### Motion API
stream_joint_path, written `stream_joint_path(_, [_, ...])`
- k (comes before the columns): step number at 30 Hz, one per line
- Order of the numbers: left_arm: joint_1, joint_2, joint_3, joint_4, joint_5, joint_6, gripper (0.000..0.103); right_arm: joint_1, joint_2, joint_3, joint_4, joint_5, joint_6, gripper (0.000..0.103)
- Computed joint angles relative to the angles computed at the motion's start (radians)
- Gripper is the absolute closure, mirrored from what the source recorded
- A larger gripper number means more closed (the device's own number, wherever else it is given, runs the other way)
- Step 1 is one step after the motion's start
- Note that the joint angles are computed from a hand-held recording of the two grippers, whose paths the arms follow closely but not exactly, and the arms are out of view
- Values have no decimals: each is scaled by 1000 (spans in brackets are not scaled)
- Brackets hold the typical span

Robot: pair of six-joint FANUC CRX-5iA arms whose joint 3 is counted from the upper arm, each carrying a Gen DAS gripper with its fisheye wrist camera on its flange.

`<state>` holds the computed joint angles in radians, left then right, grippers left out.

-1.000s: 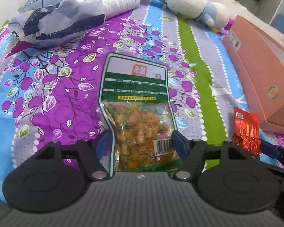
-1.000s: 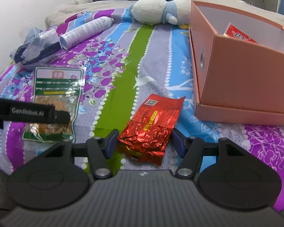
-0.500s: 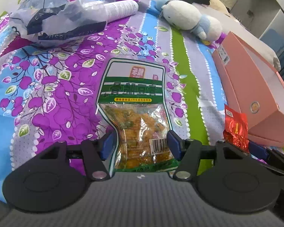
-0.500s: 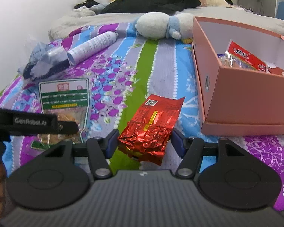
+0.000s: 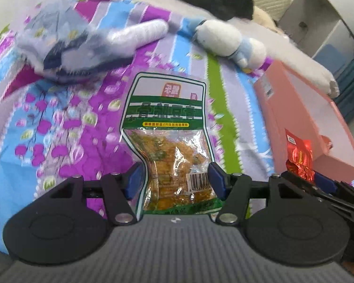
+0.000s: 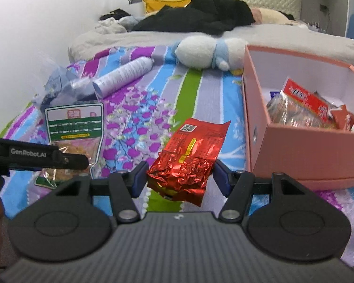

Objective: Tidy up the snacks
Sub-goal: 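Carry both held packets up and over the open pink box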

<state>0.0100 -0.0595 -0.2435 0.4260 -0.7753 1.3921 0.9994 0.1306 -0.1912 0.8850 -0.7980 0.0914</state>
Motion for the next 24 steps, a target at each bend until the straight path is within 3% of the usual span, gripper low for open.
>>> stream_joint_path(13, [-60, 12, 131, 143, 35, -130, 38, -23, -63, 37, 152, -77, 5, 41])
stream_joint_path(24, [-164, 92, 274, 203, 68, -178, 38, -69, -112, 34, 252, -135, -3, 41])
